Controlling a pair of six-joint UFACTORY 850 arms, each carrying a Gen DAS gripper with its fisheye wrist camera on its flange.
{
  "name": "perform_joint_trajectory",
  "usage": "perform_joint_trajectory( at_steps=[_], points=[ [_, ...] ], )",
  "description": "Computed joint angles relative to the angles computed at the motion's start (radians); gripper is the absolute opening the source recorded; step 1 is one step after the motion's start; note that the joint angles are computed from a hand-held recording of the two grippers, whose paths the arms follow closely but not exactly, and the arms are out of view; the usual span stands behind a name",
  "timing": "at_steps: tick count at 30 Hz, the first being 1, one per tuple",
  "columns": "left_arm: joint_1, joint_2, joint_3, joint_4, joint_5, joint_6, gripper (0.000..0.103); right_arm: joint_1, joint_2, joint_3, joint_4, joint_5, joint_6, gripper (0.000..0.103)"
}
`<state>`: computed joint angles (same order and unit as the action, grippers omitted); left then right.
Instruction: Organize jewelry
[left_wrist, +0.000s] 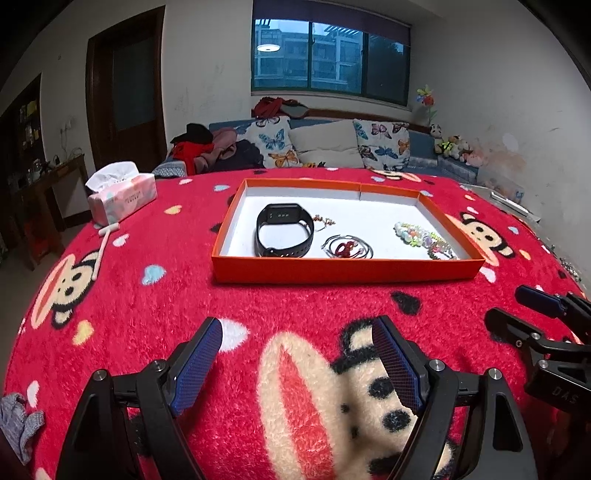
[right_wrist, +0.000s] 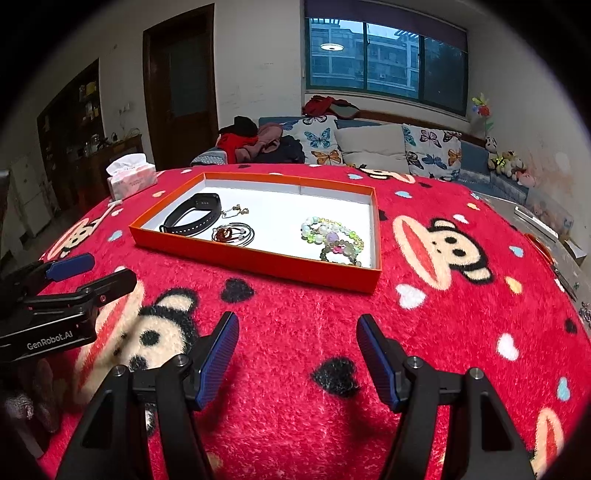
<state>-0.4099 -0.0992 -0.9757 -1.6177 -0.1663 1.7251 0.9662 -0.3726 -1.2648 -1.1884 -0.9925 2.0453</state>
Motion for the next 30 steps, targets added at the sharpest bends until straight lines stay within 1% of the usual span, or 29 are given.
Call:
perform_joint_trajectory(
  at_steps=[8,12,16,18,21,22,27,30],
  points=[
    [-0.002,0.006,0.006,-0.045,0.003,0.038,0.089,-0.001,-0.001,-0.001,-0.001,0.002,-0.005,0.072],
    [-0.004,0.006,0.004,0.018,0.018,-0.028,0.089,-0.001,-0.001,-0.001,-0.002,0.0,0.0,0.072],
    [-0.002,0.006,0.004,-0.009,0.016,-0.003,0.089,-0.002,-0.005,-0.005,-0.001,0.001,-0.003,0.072],
    [-0.002,0.006,0.004,0.01,0.017,-0.021,0.089,-0.002,-0.004,-0.005,0.001,0.0,-0.007,0.072],
    [-0.002,0.002,-0.004,0.132,0.017,-0.141,0.089,-0.002,-0.004,-0.004,0.0,0.002,-0.009,0.072],
    [-0.002,-0.001,-0.006,0.15,0.016,-0.158,0.089,-0.002,-0.004,-0.003,-0.001,0.002,-0.008,0.072],
    [-0.005,-0.005,-0.009,0.155,0.017,-0.165,0.089,-0.001,-0.003,-0.003,-0.001,0.003,-0.004,0.072],
    [-0.006,-0.007,-0.012,0.218,0.013,-0.227,0.089,-0.001,-0.004,-0.003,-0.001,0.003,-0.007,0.072]
  ],
)
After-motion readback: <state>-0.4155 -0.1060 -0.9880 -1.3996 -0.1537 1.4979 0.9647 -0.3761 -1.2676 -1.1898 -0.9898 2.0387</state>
